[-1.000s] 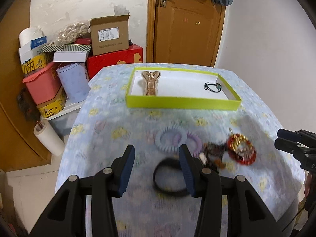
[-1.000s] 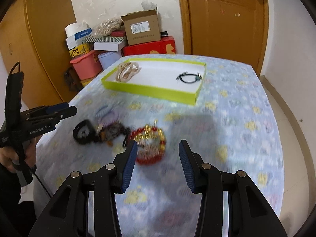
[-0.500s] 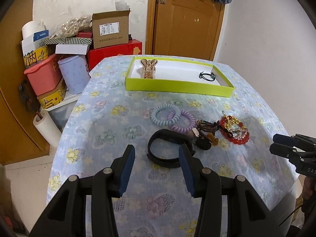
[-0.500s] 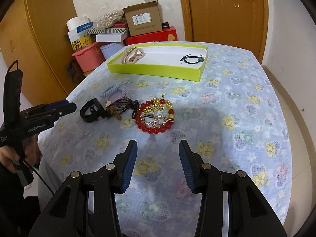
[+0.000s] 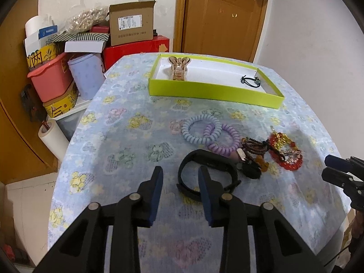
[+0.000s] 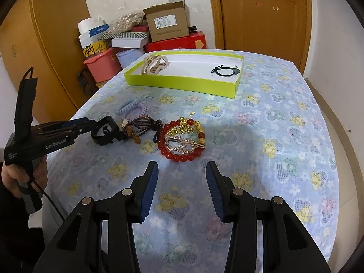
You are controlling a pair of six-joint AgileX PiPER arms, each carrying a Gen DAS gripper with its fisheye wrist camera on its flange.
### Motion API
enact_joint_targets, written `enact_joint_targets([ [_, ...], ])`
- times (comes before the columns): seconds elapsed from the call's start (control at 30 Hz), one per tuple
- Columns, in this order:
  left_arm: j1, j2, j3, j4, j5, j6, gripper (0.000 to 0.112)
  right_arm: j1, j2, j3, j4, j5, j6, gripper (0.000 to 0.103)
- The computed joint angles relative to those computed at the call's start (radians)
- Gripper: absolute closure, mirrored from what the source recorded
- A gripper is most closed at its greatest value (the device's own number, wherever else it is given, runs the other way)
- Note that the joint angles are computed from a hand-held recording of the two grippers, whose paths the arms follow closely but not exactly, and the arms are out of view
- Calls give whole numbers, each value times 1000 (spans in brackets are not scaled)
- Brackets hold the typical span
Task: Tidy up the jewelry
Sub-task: 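Grasp the black watch band with the left tool while the right tool grasps the red bead bracelet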
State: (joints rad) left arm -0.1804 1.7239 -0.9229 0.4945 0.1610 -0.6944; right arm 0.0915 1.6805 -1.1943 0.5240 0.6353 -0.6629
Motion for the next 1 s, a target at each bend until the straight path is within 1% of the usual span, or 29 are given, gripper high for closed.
enact_joint_targets([
  [0.1,4,28,-26,-84,9,87,90,2,15,-17,-6,0,9,58],
  [0.2,0,51,-42,-140,17,146,95,4,31,-37,-6,2,11,58],
  [0.23,-5,54,-41,-112,13,120,95,4,37,-44,-5,4,10,58],
  [0.27,-11,55,-40,-45,14,56,95,7,44,-52,-6,5,12,58],
  [0.3,-14,55,-39,-8,15,22,95,9,46,-54,-8,3,13,58],
  [0.4,-15,57,-39,25,15,-15,98,19,59,-66,-5,5,6,58],
  [0.47,-25,56,-35,144,22,-131,102,28,63,-70,-1,4,-3,59],
  [0.5,-28,54,-30,187,19,-177,103,33,64,-68,1,2,-11,60],
  [0.6,-25,49,-21,207,9,-207,104,47,79,-80,-7,2,-16,68],
  [0.67,-20,43,-14,195,-1,-198,104,51,87,-86,-18,-2,-10,73],
  [0.87,-4,18,20,107,-28,-119,105,33,123,-114,-61,-12,44,74],
  [1.0,11,12,34,0,-47,-15,105,13,156,-167,-80,7,77,74],
])
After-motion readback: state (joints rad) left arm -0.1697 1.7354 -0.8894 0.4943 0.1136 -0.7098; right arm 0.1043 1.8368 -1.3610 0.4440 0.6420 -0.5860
